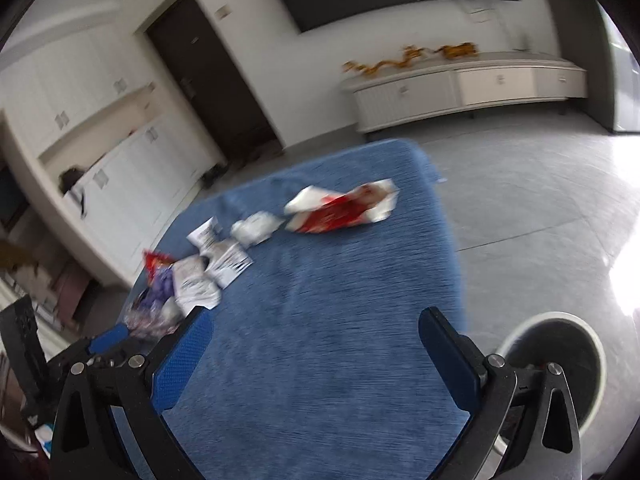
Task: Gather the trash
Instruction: 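Grasp the white milk carton with the right gripper while the left gripper grasps a clear wrapper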
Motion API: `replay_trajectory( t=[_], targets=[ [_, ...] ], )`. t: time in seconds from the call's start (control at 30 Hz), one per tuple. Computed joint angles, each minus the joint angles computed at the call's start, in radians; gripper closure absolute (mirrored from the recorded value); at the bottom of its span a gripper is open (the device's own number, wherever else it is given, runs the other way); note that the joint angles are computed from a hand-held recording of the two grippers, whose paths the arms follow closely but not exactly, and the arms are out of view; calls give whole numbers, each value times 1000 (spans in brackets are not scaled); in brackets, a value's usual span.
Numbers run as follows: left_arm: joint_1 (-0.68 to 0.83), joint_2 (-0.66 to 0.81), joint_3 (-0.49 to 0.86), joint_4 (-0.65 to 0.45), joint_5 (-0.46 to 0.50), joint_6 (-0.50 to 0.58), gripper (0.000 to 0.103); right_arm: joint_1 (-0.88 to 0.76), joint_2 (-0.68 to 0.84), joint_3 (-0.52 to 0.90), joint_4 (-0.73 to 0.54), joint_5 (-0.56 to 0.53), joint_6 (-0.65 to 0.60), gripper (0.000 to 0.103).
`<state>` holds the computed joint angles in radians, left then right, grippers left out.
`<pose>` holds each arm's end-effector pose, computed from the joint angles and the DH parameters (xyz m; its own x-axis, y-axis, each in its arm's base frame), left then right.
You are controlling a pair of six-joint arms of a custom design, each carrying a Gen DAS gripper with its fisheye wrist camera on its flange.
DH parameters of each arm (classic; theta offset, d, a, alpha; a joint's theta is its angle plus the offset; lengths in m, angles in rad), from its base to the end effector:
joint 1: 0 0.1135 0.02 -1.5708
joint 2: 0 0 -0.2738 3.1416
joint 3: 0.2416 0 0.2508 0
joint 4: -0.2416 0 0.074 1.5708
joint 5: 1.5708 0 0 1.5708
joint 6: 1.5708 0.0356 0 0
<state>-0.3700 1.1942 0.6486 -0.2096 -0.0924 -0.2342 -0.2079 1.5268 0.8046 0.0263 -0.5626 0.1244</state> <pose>0.2234 -0.0831 0.2180 -0.6906 0.0200 -0.7229 0.1410 0.9842 -0.1075 0.3075 -0.0455 0.2043 -0.6505 0.2445 -0.7191 -0.1464 0.8887 0.4345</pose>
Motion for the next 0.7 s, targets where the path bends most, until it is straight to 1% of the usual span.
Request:
replay_trajectory(
  t=[0.1, 0.2, 0.3, 0.4, 0.53, 0.57, 0.6, 0.63, 0.67, 0.7],
  targets=[
    [84, -48, -38, -2, 44, 19, 52, 76, 15, 8, 3, 20, 1, 0],
    [145, -54, -49, 1, 92, 51, 52, 157, 59, 38, -1, 47, -9, 0],
    [159, -7, -32, 13, 118, 79, 52, 206, 100, 75, -23, 56, -28, 0],
    [147, 55, -1, 27, 139, 85, 52, 269, 165, 144, -43, 75, -49, 0],
    [132, 143, 42, 48, 150, 92, 53, 305, 216, 205, -59, 70, -69, 0],
    [133, 156, 48, 53, 152, 90, 57, 306, 224, 217, -66, 66, -75, 0],
    [132, 172, 56, 57, 157, 90, 70, 307, 236, 231, -72, 62, -81, 0],
    [140, 192, 67, 52, 176, 93, 76, 315, 256, 254, -79, 60, -85, 0],
    [147, 200, 68, 53, 189, 95, 86, 319, 269, 271, -87, 58, -89, 0],
    [154, 208, 70, 53, 202, 95, 92, 323, 282, 287, -95, 56, -93, 0]
  ],
)
